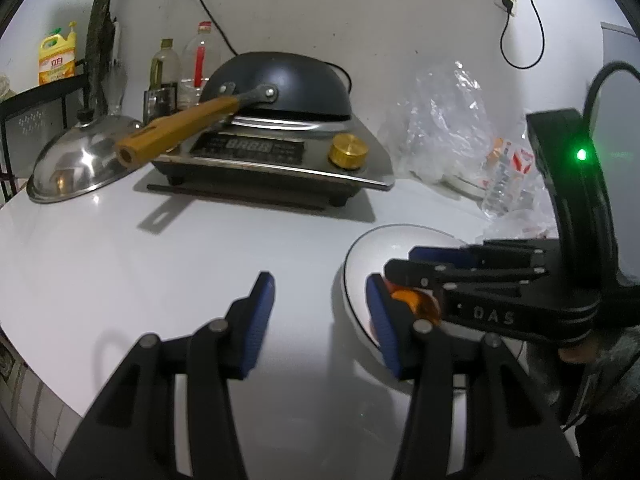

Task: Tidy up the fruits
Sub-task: 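Lower the red tomato onto the plate beside the orange and open the right tool, then move both tools back over the fruits in the plastic bag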

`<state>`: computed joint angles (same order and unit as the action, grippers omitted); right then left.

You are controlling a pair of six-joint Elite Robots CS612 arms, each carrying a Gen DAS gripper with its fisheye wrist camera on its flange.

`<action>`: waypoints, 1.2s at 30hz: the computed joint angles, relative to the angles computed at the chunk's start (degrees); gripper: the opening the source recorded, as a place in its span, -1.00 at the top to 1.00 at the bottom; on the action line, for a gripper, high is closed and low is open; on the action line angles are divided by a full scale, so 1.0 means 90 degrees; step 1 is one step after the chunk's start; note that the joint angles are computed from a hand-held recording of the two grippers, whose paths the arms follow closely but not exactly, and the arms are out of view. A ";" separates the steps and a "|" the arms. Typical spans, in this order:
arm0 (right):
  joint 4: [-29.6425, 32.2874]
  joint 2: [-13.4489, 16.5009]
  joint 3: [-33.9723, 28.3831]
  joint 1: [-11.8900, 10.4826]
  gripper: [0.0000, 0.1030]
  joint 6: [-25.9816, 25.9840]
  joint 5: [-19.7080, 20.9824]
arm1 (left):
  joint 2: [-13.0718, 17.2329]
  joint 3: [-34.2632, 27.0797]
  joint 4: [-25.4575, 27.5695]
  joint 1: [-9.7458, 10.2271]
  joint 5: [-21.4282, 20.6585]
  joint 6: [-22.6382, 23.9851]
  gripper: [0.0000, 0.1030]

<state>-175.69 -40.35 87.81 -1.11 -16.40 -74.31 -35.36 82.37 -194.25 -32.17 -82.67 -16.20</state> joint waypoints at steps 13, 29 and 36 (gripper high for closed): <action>-0.0775 -0.0351 0.0557 -0.0175 0.18 0.0041 0.0150 | -0.0166 0.0205 -0.0112 -0.0184 0.0402 0.0164 0.04; -0.1648 -0.0887 0.1524 -0.0602 0.17 0.0034 0.0321 | -0.0289 0.0204 -0.0070 -0.0595 0.0526 0.0351 0.03; -0.2038 -0.1060 0.1869 -0.0827 0.17 0.0126 0.0362 | -0.0306 0.0123 0.0043 -0.0778 0.0541 0.0503 0.03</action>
